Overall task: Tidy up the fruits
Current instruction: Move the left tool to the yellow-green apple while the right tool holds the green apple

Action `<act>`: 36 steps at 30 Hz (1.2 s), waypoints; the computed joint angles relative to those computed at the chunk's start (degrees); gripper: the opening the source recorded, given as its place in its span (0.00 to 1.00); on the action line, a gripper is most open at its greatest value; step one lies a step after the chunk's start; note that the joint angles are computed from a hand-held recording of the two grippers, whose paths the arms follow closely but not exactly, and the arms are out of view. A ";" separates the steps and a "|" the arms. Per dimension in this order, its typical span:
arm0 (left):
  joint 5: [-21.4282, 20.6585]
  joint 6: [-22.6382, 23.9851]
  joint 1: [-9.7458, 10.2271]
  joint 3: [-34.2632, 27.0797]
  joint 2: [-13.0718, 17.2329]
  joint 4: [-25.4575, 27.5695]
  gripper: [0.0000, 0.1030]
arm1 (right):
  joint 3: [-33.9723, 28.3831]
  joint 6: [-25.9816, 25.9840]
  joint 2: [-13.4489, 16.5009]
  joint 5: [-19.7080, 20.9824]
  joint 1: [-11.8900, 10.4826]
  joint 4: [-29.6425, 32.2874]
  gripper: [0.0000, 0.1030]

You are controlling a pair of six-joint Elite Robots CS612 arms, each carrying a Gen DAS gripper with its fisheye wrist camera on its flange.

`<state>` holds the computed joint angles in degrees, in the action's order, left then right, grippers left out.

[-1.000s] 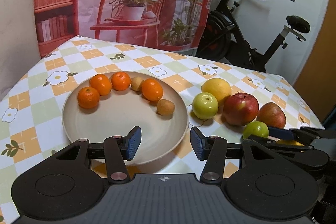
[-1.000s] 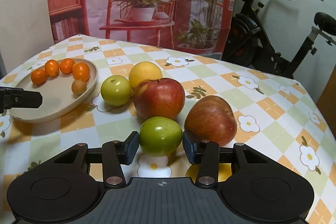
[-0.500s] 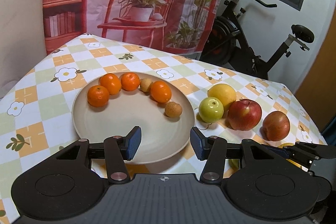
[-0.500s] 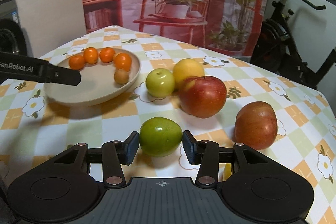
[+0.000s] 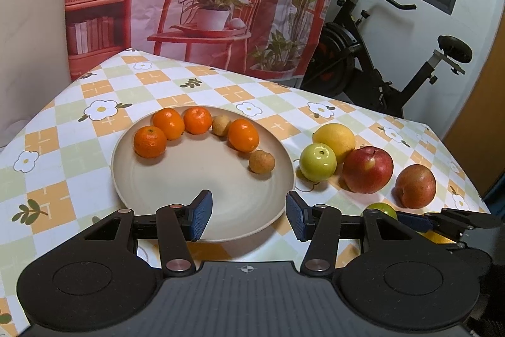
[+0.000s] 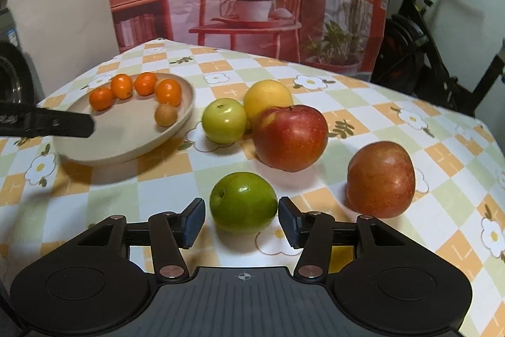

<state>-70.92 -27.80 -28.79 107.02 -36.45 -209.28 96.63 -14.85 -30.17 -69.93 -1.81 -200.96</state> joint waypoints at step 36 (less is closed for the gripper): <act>-17.15 19.14 3.80 -17.98 6.15 15.89 0.54 | -1.98 -4.68 0.08 5.44 -2.31 4.88 0.44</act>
<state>-88.07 -8.66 -24.99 89.04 -30.30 -193.39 94.65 -19.53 -30.08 -64.49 -4.12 -196.08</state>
